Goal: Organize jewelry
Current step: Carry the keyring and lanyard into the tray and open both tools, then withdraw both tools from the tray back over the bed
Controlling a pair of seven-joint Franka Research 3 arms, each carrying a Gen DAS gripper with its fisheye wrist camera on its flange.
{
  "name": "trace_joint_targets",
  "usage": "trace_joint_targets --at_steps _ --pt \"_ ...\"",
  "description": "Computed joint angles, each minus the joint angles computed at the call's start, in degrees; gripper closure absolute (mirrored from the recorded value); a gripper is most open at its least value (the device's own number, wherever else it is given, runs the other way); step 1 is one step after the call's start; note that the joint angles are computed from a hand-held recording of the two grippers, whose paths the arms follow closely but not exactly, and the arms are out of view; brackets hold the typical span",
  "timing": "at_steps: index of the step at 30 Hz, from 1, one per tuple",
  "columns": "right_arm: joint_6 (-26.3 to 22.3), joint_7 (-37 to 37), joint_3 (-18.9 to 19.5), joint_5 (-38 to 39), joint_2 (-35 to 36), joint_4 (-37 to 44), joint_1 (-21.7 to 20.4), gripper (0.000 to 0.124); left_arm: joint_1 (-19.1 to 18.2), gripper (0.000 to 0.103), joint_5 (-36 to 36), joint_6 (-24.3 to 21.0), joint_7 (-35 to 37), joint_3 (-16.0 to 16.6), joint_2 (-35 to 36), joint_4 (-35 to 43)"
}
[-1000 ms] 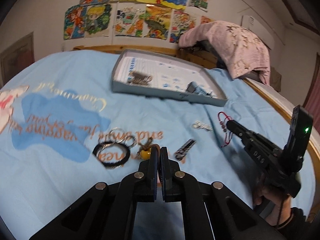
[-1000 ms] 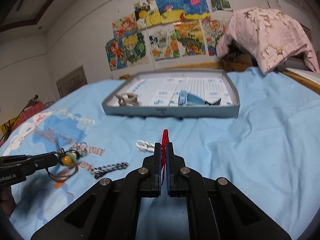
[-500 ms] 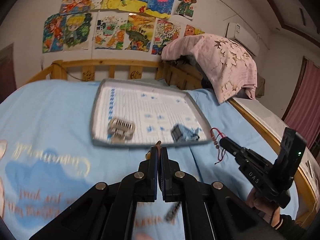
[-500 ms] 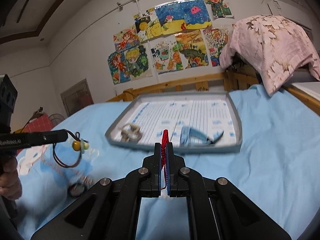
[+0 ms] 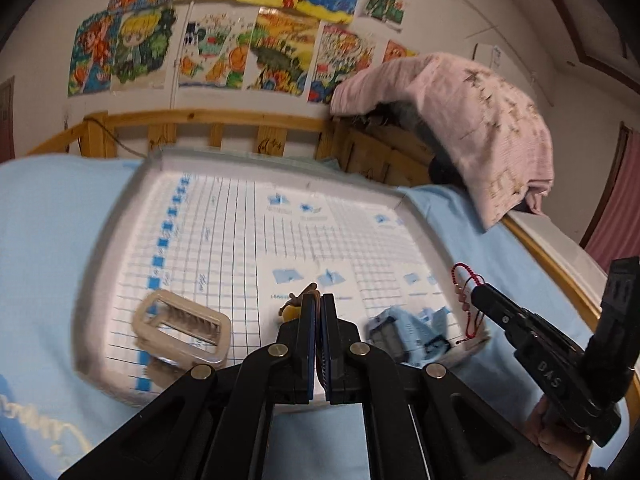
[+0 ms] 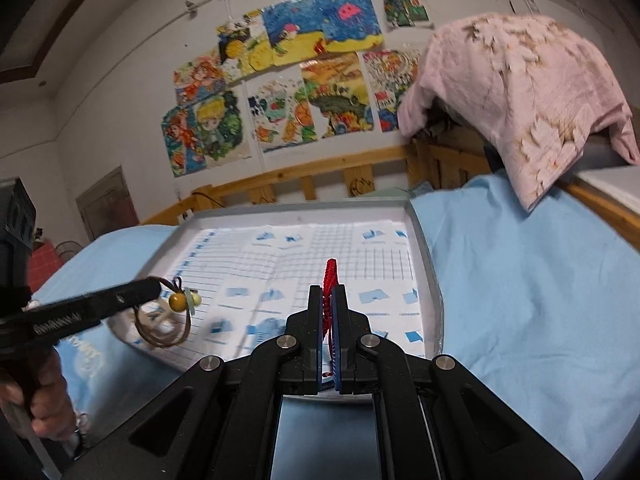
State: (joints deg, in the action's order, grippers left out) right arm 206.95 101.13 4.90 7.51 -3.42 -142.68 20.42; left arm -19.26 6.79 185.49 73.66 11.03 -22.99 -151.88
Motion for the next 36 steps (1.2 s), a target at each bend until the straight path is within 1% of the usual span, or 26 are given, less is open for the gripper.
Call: trace_joint_targets --at_steps 1,2,3,5,7,10,12,14,15,16,18,19,20,21,22,25,26,27,28,29,30,31,33,35,36 --pt "0.1 1.5 -0.4 -1.3 0.6 0.1 0.0 0.12 -0.5 0.1 -0.2 0.2 -0.1 0.6 1.2 0.3" --pt "0.4 3.2 -0.8 -2.8 1.4 0.1 -0.1 0.12 -2.0 0.1 -0.4 0.5 0.2 2.0 2.0 0.4" --pt "0.6 5.2 -1.1 -4.8 2.3 0.3 -0.5 0.12 -2.2 0.1 -0.5 0.7 0.2 2.4 2.6 0.5" --pt "1.0 6.8 -0.9 -6.1 3.4 0.4 -1.2 0.12 -1.3 0.1 -0.2 1.3 -0.1 1.6 3.4 0.4" --pt "0.8 7.8 -0.6 -6.8 4.4 0.8 -1.9 0.12 -2.6 0.1 0.1 1.6 0.0 3.1 3.8 0.3" --pt "0.4 6.1 0.2 -4.9 5.0 1.1 -2.1 0.119 -1.4 0.1 0.5 2.0 -1.0 2.2 4.2 0.0" --pt "0.3 4.5 0.6 -3.1 5.0 1.0 -2.0 0.119 -1.8 0.1 0.8 1.8 -1.5 2.7 4.1 0.1" --pt "0.5 1.8 1.0 0.1 4.6 0.7 -1.4 0.118 0.4 0.097 1.0 1.0 -2.2 0.9 3.9 0.1" --pt "0.6 0.8 1.1 1.4 4.4 0.5 -1.2 0.115 0.5 0.09 1.0 0.7 -2.3 0.8 3.7 0.2" --pt "0.7 0.0 1.2 2.4 4.1 0.3 -1.0 0.111 2.2 0.085 1.1 0.3 -2.7 -0.8 3.3 0.1" --pt "1.5 -2.4 1.6 5.8 3.1 -0.5 -0.4 0.091 5.6 0.065 1.4 0.7 -3.6 -4.1 2.5 -0.4" --pt "2.1 -3.5 1.7 7.3 2.6 -1.0 -0.1 0.09 8.5 0.06 1.8 1.4 -4.5 -6.9 1.7 -0.9" --pt "2.7 -5.3 2.1 9.6 1.8 -1.5 0.2 0.09 11.3 0.05 2.3 2.1 -5.4 -9.6 0.7 -1.6" --pt "3.0 -6.6 2.3 11.3 1.2 -1.9 0.5 0.09 13.2 0.045 2.7 2.3 -6.1 -11.4 -0.1 -1.9" --pt "3.5 -8.8 2.9 14.3 0.2 -2.4 0.8 0.09 17.0 0.038 3.3 2.6 -7.5 -15.2 -1.9 -2.9" --pt "5.3 -14.5 4.5 20.6 -3.0 -4.0 1.6 0.089 22.0 0.022 4.6 3.8 -9.6 -19.9 -6.6 -5.2" --pt "5.9 -15.8 4.9 22.1 -4.5 -4.8 1.9 0.082 24.3 0.015 4.7 4.1 -10.8 -22.1 -9.1 -6.3" --pt "6.5 -16.8 5.4 23.3 -6.0 -5.6 2.2 0.074 25.5 0.01 4.9 4.3 -11.6 -23.2 -10.7 -7.1" --pt "6.9 -17.3 5.6 24.0 -7.1 -6.1 2.5 0.071 26.6 0.008 5.0 4.7 -12.6 -24.3 -13.2 -8.2" --pt "7.4 -18.5 6.4 25.5 -9.4 -7.3 2.8 0.067 27.2 0.002 5.0 4.6 -13.6 -25.0 -16.0 -9.5" --pt "7.5 -19.5 7.1 26.8 -10.9 -7.9 2.9 0.062 27.5 0.0 5.2 4.3 -14.4 -25.2 -18.2 -10.4" --pt "7.4 -20.5 7.8 28.3 -12.4 -8.5 2.9 0.059 27.8 0.0 5.2 4.0 -15.4 -25.4 -20.6 -11.4" --pt "7.4 -22.0 9.5 31.2 -16.5 -10.6 3.3 0.045 27.4 0.0 5.4 2.8 -17.0 -25.2 -25.3 -13.2" --pt "7.1 -22.9 10.8 33.4 -20.1 -12.4 3.5 0.041 26.2 0.0 5.8 0.5 -18.4 -24.2 -30.7 -15.2" --pt "6.5 -23.6 12.1 35.6 -22.8 -13.7 3.3 0.037 25.6 0.0 6.0 -1.1 -19.1 -24.0 -33.9 -16.4"
